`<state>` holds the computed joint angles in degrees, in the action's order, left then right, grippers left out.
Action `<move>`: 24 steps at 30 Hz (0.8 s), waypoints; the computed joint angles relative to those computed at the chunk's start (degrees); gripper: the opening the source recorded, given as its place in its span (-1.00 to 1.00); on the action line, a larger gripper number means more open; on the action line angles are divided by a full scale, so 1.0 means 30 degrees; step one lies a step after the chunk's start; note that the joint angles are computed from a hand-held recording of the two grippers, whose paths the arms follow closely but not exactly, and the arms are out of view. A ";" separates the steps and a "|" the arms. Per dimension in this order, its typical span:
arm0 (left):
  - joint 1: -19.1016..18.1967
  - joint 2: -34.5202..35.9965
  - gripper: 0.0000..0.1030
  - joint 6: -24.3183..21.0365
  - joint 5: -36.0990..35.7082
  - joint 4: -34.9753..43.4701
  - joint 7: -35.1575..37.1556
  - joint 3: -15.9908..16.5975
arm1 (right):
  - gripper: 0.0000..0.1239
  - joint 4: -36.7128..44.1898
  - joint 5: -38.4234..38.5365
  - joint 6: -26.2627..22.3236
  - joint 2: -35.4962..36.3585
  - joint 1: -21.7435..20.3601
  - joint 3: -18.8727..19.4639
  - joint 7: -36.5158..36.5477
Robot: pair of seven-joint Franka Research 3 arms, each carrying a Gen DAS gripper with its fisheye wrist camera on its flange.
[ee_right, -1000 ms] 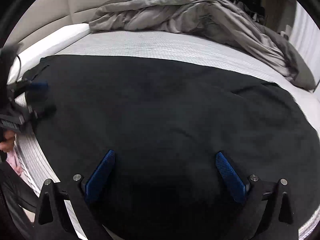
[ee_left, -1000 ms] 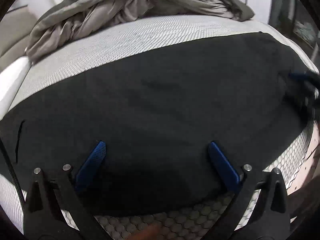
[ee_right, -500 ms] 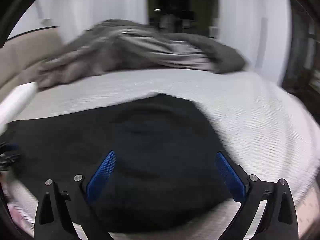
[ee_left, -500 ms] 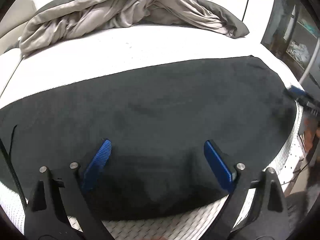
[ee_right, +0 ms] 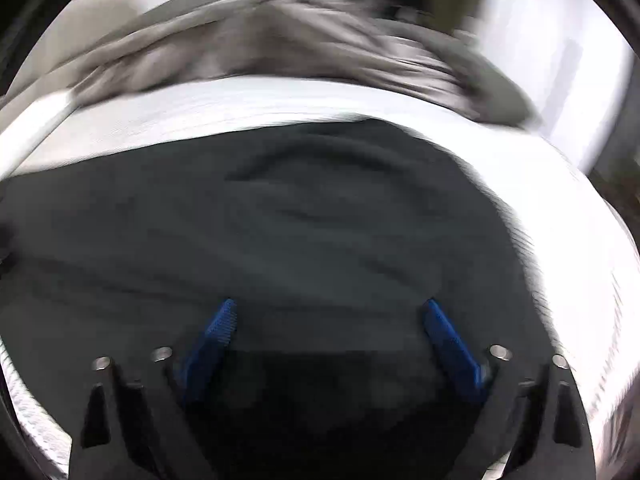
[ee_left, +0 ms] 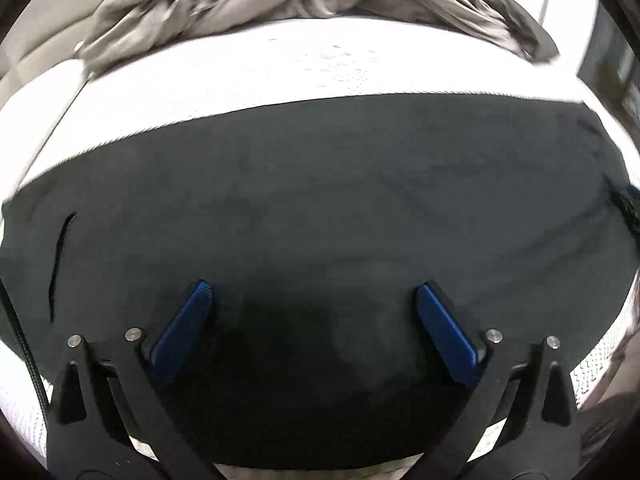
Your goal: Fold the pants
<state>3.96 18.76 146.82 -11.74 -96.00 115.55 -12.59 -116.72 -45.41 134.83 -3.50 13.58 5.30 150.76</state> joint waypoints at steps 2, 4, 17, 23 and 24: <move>-0.0022 -0.0209 0.92 0.0140 0.0109 -0.0095 -0.0174 0.0095 | 0.52 0.0044 -0.0600 -0.1074 -0.0175 0.0013 0.0121 0.0501; -0.0125 -0.0982 0.86 0.1796 -0.0090 -0.1171 -0.0320 -0.0031 | 0.53 0.0578 -0.0878 -0.1799 -0.0114 0.0256 0.0415 0.1001; -0.1458 0.0815 0.92 -0.1367 -0.0021 0.1389 0.0368 -0.0421 | 0.54 0.6024 0.0968 -0.1141 0.4922 0.4240 -0.1110 -0.2821; -0.1462 0.1390 0.92 -0.0764 0.2050 0.2221 -0.3400 0.0905 | 0.56 0.2912 -0.1640 -0.6094 0.2243 0.3443 -0.1855 0.2044; -0.1252 0.1613 0.91 -0.1026 0.2000 0.2654 -0.3716 0.0817 | 0.56 0.1981 -0.1216 -0.5078 0.1459 0.2960 -0.1836 0.3021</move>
<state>0.21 23.60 143.75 -5.74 -88.03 104.41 -10.14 -110.77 -49.06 119.59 0.88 22.46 -0.21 159.82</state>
